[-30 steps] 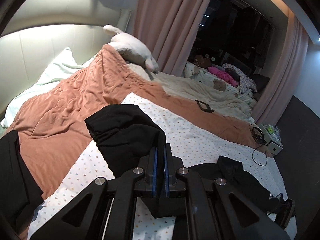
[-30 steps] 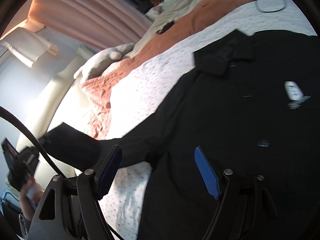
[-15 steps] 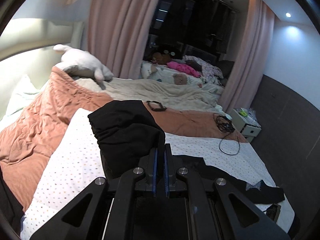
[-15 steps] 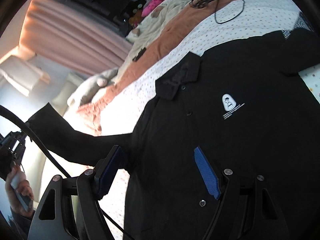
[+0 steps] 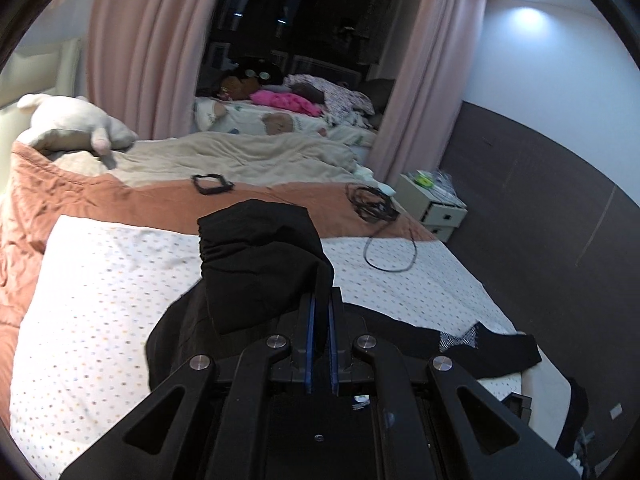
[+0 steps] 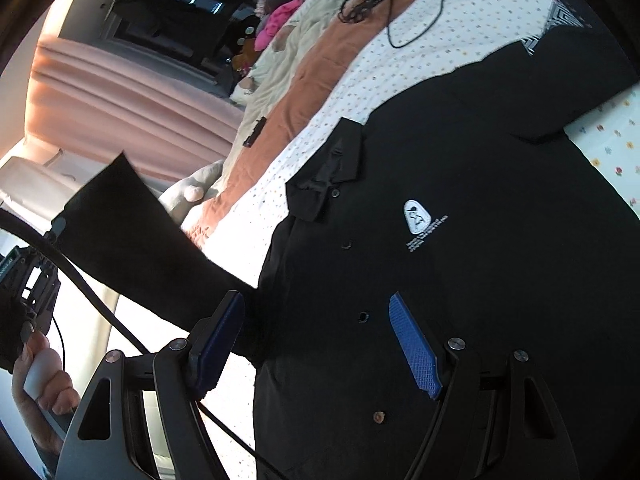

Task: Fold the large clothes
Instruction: 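Lift the sleeve with the left gripper and carry it across the shirt body, then lay the sleeve onto the shirt body and open the left gripper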

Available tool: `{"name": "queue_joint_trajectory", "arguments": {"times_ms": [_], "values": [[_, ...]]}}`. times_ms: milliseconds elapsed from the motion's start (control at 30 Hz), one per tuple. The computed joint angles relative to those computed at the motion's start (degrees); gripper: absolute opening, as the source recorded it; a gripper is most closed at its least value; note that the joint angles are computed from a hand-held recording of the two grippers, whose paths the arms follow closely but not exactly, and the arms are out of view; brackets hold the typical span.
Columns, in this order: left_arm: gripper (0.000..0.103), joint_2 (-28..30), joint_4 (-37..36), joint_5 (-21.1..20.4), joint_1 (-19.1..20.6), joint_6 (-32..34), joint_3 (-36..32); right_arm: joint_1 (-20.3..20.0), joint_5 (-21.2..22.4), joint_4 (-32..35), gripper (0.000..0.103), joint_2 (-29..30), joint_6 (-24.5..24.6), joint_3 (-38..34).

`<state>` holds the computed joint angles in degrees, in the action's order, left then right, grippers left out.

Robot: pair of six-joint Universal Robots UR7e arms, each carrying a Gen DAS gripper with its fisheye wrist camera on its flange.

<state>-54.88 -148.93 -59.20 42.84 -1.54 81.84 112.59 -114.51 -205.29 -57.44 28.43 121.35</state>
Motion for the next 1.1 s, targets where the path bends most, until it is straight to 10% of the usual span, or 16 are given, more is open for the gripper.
{"name": "queue_joint_trajectory", "arguments": {"times_ms": [367, 433, 500, 733, 1100], "values": [[0.014, 7.1, 12.6, -13.6, 2.6, -6.4, -2.1, -3.1, 1.3, -1.0, 0.074, -2.5, 7.9, 2.7], [0.041, 6.9, 12.9, -12.8, 2.4, -6.7, -0.1, -3.6, 2.2, -1.6, 0.074, -2.9, 9.1, 3.4], [0.103, 6.7, 12.4, -14.8, 3.2, -7.3, 1.0, -4.0, 2.9, -0.8, 0.074, -3.3, 10.3, 3.8], [0.103, 0.5, 2.0, -9.2, 2.6, -11.2, 11.3, -5.9, 6.6, -0.5, 0.074, -4.1, 12.3, 4.7], [0.103, -11.7, -10.3, 0.7, 4.5, -20.5, 28.6, 1.9, -9.8, 17.0, 0.074, 0.1, 1.4, -6.8]]}}
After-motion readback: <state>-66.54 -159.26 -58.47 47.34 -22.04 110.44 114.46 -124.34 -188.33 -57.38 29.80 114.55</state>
